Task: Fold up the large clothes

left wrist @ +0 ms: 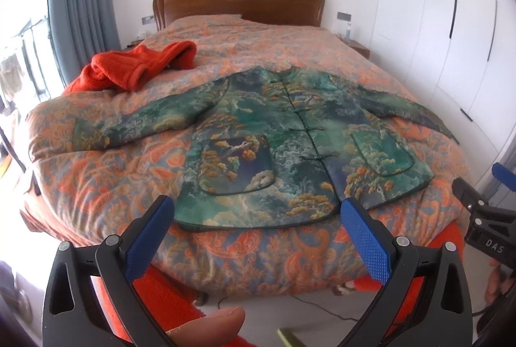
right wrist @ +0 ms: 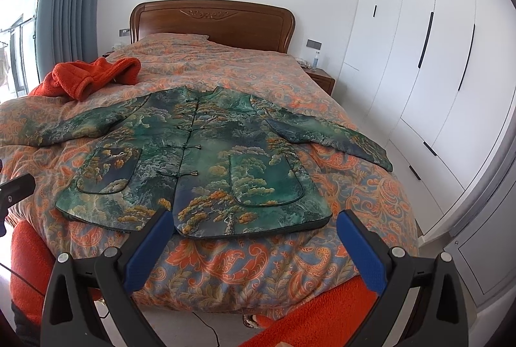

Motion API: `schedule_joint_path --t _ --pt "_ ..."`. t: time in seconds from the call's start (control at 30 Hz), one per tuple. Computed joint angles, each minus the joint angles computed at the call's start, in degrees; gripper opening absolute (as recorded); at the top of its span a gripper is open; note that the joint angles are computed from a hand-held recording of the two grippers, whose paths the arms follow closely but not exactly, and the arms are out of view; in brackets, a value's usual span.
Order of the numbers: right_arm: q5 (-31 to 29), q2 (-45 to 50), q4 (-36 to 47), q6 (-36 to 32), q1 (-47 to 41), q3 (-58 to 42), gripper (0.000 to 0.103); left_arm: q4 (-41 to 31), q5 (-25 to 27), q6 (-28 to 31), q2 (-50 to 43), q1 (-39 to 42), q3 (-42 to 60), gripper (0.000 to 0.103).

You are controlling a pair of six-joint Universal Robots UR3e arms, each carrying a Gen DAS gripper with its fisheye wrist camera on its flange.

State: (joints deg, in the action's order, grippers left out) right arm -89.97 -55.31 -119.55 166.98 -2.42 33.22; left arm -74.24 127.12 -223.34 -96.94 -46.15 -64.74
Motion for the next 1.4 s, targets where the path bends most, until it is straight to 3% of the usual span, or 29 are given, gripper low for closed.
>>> schedule_joint_path --t 0.4,0.73,1.4 --pt "1.0 -5.3 -3.3 0.9 -1.1 8.7 0.103 0.5 -0.1 -1.1 0.4 -1.7 -1.0 0.103" --pt "1.4 -5.4 -4.2 1.1 -0.9 9.1 0.103 -3.5 0.4 -2.2 -1.8 -2.8 2.5 0.103" --pt "1.4 -5.1 -4.1 1.5 -1.2 9.0 0.103 -4.7 0.9 -3.7 -2.2 -2.8 3.1 0.103"
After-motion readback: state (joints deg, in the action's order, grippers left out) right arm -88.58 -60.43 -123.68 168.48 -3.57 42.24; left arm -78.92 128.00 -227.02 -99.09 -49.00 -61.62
